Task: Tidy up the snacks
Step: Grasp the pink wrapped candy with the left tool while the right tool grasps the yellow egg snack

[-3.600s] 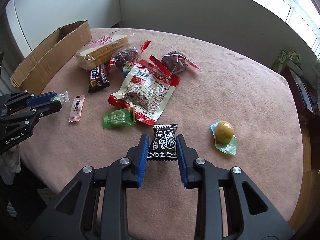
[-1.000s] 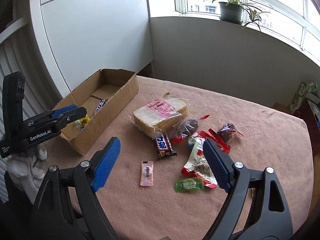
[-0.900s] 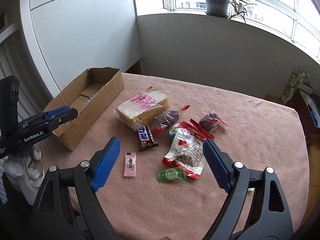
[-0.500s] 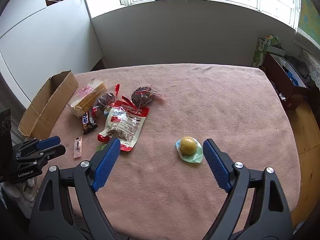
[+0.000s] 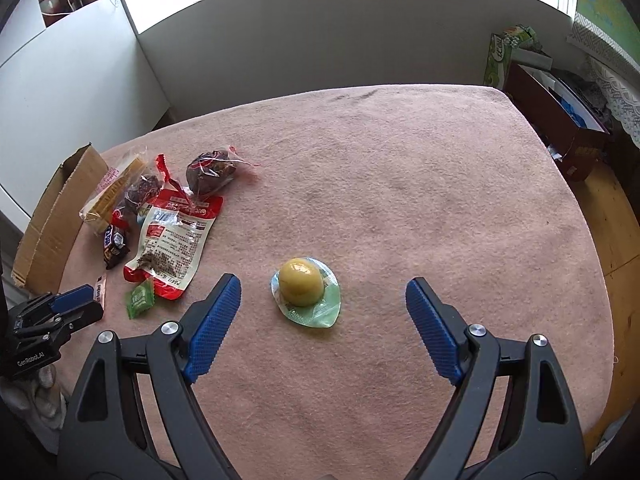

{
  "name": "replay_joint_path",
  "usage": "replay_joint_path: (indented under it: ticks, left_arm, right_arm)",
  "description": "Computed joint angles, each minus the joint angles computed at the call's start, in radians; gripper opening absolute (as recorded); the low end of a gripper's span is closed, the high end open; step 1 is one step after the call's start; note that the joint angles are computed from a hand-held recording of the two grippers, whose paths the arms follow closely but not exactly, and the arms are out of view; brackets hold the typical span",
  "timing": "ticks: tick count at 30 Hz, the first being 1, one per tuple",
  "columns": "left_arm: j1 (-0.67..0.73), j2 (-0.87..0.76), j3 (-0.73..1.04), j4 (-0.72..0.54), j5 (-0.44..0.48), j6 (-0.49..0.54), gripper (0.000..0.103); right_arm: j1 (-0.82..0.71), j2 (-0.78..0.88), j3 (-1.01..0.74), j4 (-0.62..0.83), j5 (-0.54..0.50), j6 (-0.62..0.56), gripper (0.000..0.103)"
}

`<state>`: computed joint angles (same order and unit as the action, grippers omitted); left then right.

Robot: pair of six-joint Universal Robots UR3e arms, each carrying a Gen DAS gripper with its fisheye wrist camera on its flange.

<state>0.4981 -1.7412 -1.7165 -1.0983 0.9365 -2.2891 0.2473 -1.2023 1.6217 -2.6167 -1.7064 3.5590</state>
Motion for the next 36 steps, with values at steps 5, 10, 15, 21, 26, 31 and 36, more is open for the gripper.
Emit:
replay_joint_path:
  ticks: [5,10,15,21,26,31,36]
  left_arm:
    - [-0.024,0.015,-0.055,0.114,0.044,-0.046,0.045]
    - [-0.023,0.013,-0.083,0.176,0.058,-0.045,0.045]
    - [-0.054,0.01,-0.109,0.253,0.08,-0.055,0.044]
    - [-0.059,0.015,-0.151,0.339,0.099,-0.048,0.029]
    - [-0.042,0.012,-0.142,0.33,0.092,-0.038,0.019]
    - [-0.04,0.017,-0.146,0.328,0.09,-0.029,0.018]
    - [-0.028,0.017,-0.139,0.306,0.075,-0.026,0.018]
  right_arm:
    - [-0.002,-0.001,0.017,-0.017,-0.012,-0.015,0.087]
    - [0.001,0.015,0.006,-0.017,-0.026,-0.04,0.087]
    - [0.014,0.057,-0.038,-0.003,-0.034,-0.049,0.085]
    - [0.037,0.121,-0.115,0.045,-0.059,-0.065,0.074]
    - [0.055,0.154,-0.159,0.069,-0.107,-0.074,0.063]
    - [0.076,0.163,-0.183,0.087,-0.134,-0.092,0.041]
    - [0.077,0.147,-0.157,0.069,-0.134,-0.09,0.04]
